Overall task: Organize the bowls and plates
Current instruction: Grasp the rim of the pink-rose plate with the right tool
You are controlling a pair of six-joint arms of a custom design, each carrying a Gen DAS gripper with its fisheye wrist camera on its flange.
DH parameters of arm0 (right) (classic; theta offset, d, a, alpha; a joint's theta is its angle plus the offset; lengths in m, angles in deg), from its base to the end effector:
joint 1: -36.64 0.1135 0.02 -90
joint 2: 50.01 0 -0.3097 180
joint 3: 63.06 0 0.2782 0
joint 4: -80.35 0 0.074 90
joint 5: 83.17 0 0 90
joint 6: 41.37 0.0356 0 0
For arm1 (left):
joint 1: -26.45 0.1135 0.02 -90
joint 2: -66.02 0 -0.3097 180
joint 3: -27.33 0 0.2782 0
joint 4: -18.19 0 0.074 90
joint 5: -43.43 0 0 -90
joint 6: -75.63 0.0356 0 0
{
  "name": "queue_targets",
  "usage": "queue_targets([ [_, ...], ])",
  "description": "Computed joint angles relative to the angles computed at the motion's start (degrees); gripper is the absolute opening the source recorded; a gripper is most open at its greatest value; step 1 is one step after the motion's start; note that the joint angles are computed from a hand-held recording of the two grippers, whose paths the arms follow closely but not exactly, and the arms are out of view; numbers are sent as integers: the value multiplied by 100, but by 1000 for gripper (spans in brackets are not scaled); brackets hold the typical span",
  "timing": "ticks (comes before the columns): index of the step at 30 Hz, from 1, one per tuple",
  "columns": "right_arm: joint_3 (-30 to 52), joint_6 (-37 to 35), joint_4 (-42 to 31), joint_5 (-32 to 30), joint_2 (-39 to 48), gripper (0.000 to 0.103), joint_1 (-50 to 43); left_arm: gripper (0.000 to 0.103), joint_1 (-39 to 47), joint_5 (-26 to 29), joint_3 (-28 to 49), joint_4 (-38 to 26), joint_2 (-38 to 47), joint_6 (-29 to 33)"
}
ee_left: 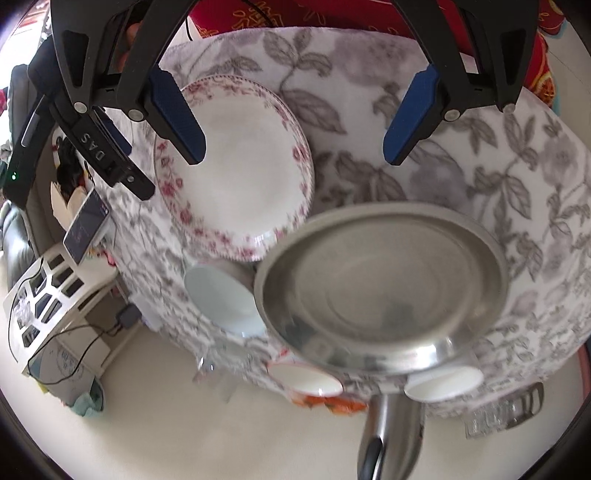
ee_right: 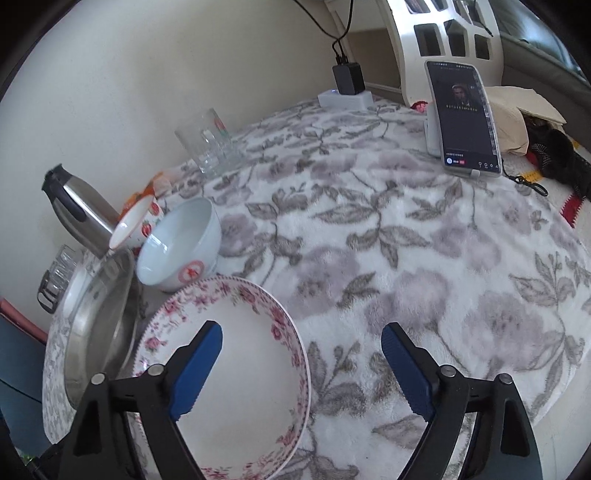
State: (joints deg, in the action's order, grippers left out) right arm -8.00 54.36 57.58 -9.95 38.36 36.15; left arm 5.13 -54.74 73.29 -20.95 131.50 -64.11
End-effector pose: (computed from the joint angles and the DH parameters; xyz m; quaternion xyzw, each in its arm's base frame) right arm 0.3041 0.0077 0.1806 0.0088 0.9472 0.1526 0.2819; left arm 0.1979 -0.0718 0.2090 -0.2544 0.9263 -0.1007 0.2591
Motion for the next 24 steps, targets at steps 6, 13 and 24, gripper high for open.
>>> queue_targets([
  [6,34,-86,-89,160,162,83,87,88,76,338,-38,188,358,-79],
  [13,89,-62,-179,299,257,53,167,70,196,590,-18,476,696,-166],
  [24,122,-11,-159,133,359,16,216,44,290,862,-4,718,991,-299],
])
